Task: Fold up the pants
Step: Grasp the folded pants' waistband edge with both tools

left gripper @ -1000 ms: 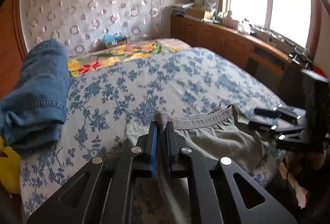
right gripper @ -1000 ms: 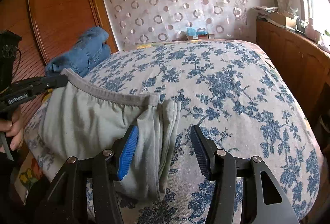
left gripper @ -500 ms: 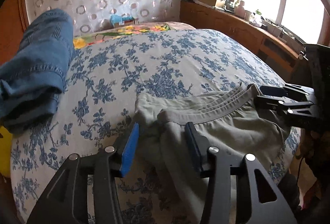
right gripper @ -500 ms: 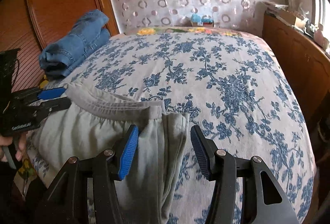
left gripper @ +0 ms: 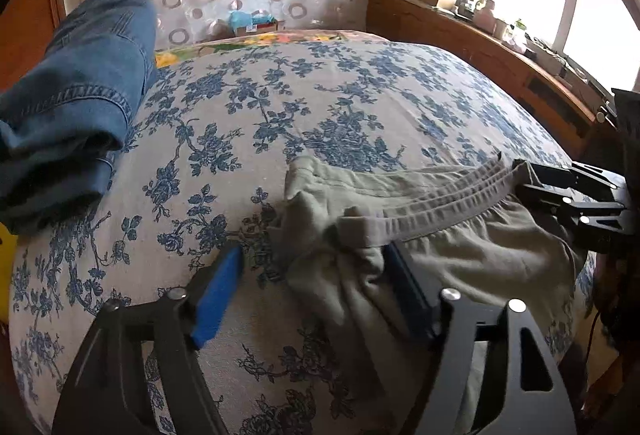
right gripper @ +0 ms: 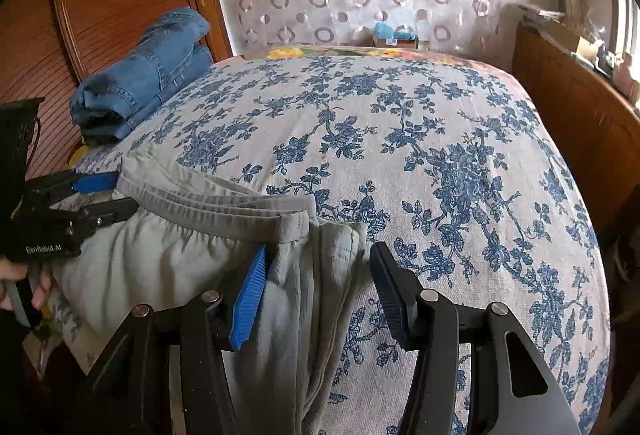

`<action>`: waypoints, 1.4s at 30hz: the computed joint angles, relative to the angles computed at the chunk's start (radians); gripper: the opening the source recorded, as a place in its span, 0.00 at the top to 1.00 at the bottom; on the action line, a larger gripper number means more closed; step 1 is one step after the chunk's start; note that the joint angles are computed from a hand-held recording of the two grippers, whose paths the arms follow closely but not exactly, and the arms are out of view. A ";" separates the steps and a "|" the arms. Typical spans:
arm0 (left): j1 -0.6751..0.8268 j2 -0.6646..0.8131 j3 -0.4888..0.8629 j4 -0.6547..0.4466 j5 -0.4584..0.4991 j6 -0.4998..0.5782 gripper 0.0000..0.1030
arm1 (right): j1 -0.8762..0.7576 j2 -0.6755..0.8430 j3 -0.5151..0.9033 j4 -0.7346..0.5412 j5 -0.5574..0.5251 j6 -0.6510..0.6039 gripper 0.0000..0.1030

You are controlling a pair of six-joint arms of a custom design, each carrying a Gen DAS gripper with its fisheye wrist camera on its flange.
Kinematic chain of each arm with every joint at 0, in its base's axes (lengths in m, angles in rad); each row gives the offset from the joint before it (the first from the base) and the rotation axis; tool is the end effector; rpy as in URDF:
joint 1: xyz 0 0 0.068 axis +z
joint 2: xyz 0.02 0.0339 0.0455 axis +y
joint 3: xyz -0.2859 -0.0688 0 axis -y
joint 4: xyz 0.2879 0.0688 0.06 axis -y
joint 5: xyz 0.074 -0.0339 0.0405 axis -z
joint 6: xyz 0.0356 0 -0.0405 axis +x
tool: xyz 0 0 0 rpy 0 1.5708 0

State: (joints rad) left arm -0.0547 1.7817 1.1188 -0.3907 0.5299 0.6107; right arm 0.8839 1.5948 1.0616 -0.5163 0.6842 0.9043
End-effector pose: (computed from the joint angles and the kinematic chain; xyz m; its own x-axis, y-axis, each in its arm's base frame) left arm 0.3939 -0.0396 0.1722 -0.5409 0.5252 -0.6570 0.7408 0.6674 -0.0764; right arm 0.2431 0.2609 0.2166 -0.6540 0.1630 -0.7387 0.1852 0.9813 0.0526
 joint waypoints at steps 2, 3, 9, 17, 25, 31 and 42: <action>-0.002 -0.001 -0.001 0.003 -0.003 0.004 0.27 | 0.003 0.007 0.005 -0.004 0.006 0.001 0.46; -0.002 0.000 0.000 0.000 -0.002 0.006 0.27 | 0.004 0.009 0.006 -0.006 0.009 0.000 0.46; -0.002 0.012 0.013 -0.009 0.010 0.024 0.27 | 0.015 0.022 0.010 -0.012 0.027 0.003 0.46; 0.010 0.022 0.021 -0.022 0.045 0.027 0.26 | 0.021 0.030 0.014 -0.018 0.043 0.006 0.46; 0.027 0.071 0.098 -0.110 0.121 0.037 0.39 | 0.005 0.007 -0.007 0.014 0.014 -0.016 0.48; 0.011 0.075 0.109 -0.120 0.101 0.042 0.39 | -0.013 -0.002 0.012 -0.013 -0.052 -0.057 0.59; 0.019 0.098 0.147 -0.184 0.146 0.061 0.67 | -0.076 -0.037 -0.023 0.089 -0.171 -0.157 0.85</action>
